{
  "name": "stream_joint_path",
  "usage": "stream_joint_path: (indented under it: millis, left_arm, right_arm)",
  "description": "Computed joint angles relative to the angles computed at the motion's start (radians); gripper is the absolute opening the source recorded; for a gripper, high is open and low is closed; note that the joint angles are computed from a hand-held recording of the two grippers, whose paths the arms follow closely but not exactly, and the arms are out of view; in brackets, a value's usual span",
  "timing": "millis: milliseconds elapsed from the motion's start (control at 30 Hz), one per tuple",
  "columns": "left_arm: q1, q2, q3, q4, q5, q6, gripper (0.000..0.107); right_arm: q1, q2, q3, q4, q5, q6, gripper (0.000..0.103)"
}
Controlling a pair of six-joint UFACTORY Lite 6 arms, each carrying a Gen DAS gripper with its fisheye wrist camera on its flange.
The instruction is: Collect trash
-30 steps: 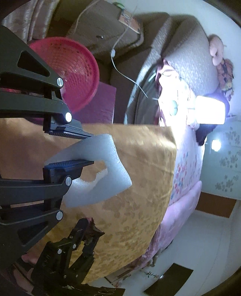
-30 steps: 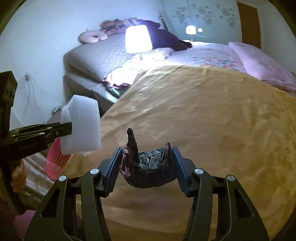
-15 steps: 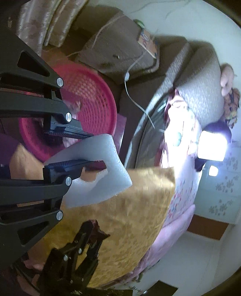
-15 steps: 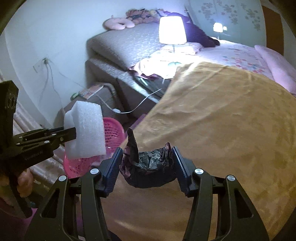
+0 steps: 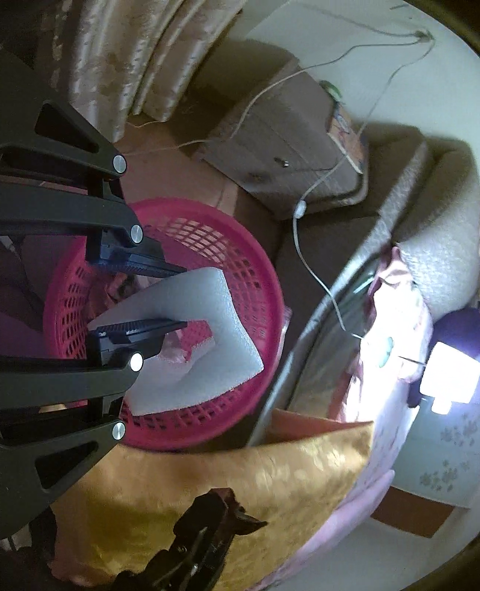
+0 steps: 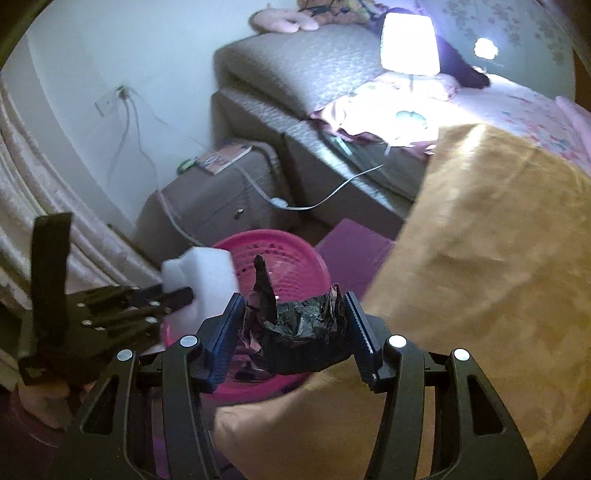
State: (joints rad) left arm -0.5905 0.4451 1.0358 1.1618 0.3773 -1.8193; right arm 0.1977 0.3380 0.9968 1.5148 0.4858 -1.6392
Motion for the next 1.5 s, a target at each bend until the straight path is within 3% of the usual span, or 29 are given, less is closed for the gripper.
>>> stream_joint_path:
  millis: [300, 500, 800, 967, 1167, 1500]
  left_arm:
    - [0.039, 0.048, 0.011, -0.002, -0.035, -0.002, 0.023]
    - [0.039, 0.037, -0.005, 0.047, -0.024, -0.064, 0.053]
    - [0.030, 0.019, -0.020, 0.081, 0.003, -0.110, 0.066]
    - [0.005, 0.000, -0.026, 0.093, 0.055, -0.136, 0.074]
    - [-0.047, -0.026, -0.020, 0.079, 0.144, -0.130, 0.079]
    - [-0.190, -0.064, 0.024, 0.045, 0.382, -0.099, 0.083]
  right_arm:
    - [0.085, 0.146, 0.152, -0.125, 0.012, 0.179, 0.054]
    - [0.092, 0.175, 0.182, -0.132, 0.027, 0.211, 0.068]
    - [0.088, 0.157, 0.163, -0.098, 0.024, 0.192, 0.077]
    - [0.074, 0.124, 0.126, -0.071, 0.015, 0.170, 0.082]
    - [0.061, 0.007, 0.005, 0.064, -0.027, 0.005, 0.088]
    - [0.024, -0.229, -0.242, 0.320, -0.052, -0.304, 0.093]
